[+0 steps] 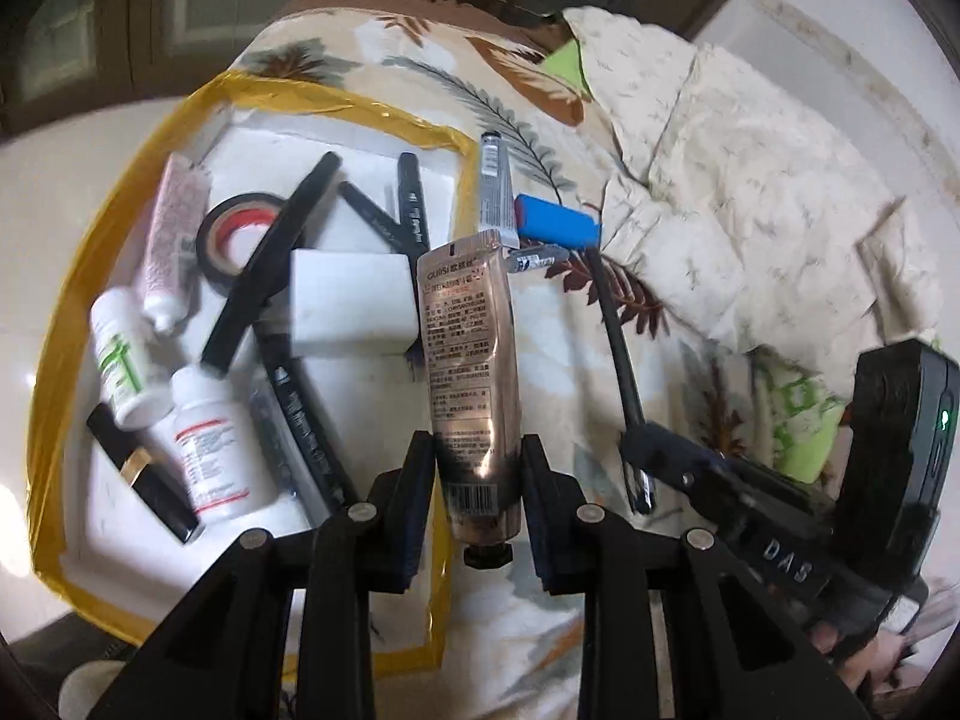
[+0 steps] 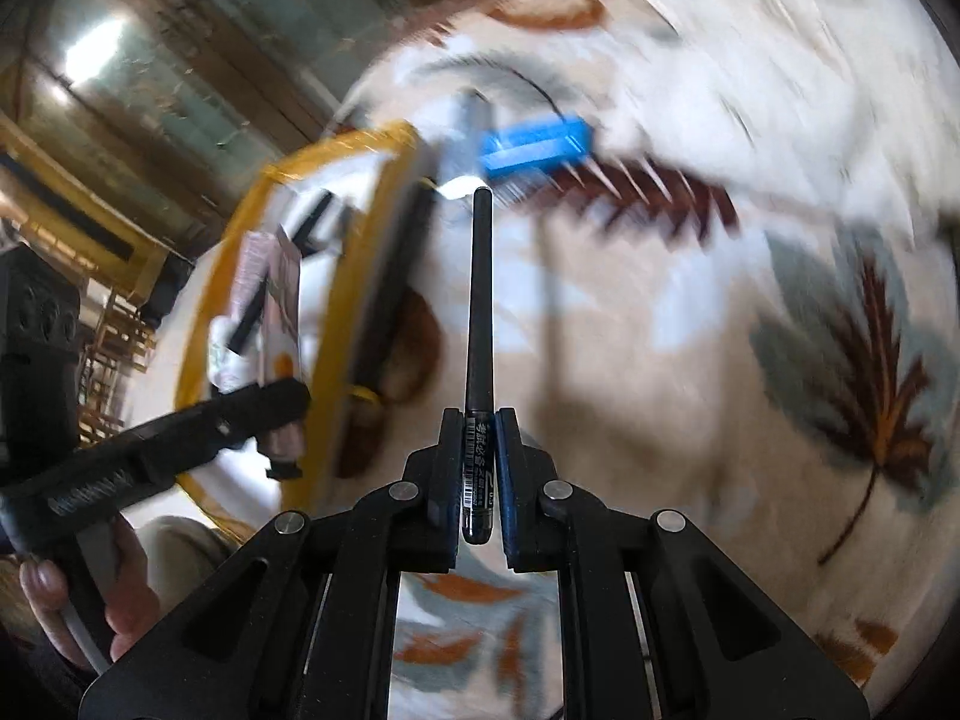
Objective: Organize objects
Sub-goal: 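Grasp the beige cosmetic tube with the left gripper while the right gripper holds the pen, then carry the beige tube and black pen into the tray and open both grippers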
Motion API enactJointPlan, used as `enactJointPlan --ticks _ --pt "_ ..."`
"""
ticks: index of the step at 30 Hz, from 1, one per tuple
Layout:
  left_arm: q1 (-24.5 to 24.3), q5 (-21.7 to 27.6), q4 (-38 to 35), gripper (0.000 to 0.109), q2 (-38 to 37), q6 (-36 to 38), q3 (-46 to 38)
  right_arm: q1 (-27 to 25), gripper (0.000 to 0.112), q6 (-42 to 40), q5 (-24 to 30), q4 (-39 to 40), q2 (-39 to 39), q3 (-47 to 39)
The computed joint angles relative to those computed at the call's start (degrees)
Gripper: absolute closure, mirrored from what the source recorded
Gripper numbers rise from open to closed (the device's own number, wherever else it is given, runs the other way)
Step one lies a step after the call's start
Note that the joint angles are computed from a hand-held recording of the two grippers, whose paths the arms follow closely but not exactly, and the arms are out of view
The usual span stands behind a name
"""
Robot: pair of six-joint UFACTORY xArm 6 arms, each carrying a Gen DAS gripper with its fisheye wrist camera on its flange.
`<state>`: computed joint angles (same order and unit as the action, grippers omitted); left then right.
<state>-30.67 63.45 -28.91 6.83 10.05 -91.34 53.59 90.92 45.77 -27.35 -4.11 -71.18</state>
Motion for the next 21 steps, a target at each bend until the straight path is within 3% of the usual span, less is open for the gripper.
enactJointPlan --ticks 9,12,21 --pt "4.41 -1.24 2.83 0.081 0.50 -1.28 -1.81 -2.44 0.102 -12.42 -2.17 5.62 13.12 -17.63" --pt "5.47 -1.90 6.13 0.081 1.69 -2.24 -2.83 -3.08 0.102 -14.51 -5.77 10.47 16.88 -20.09" --pt "7.90 0.03 4.98 0.081 6.18 -2.28 -7.03 -2.00 0.102 -19.22 -2.88 14.34 23.53 -27.58"
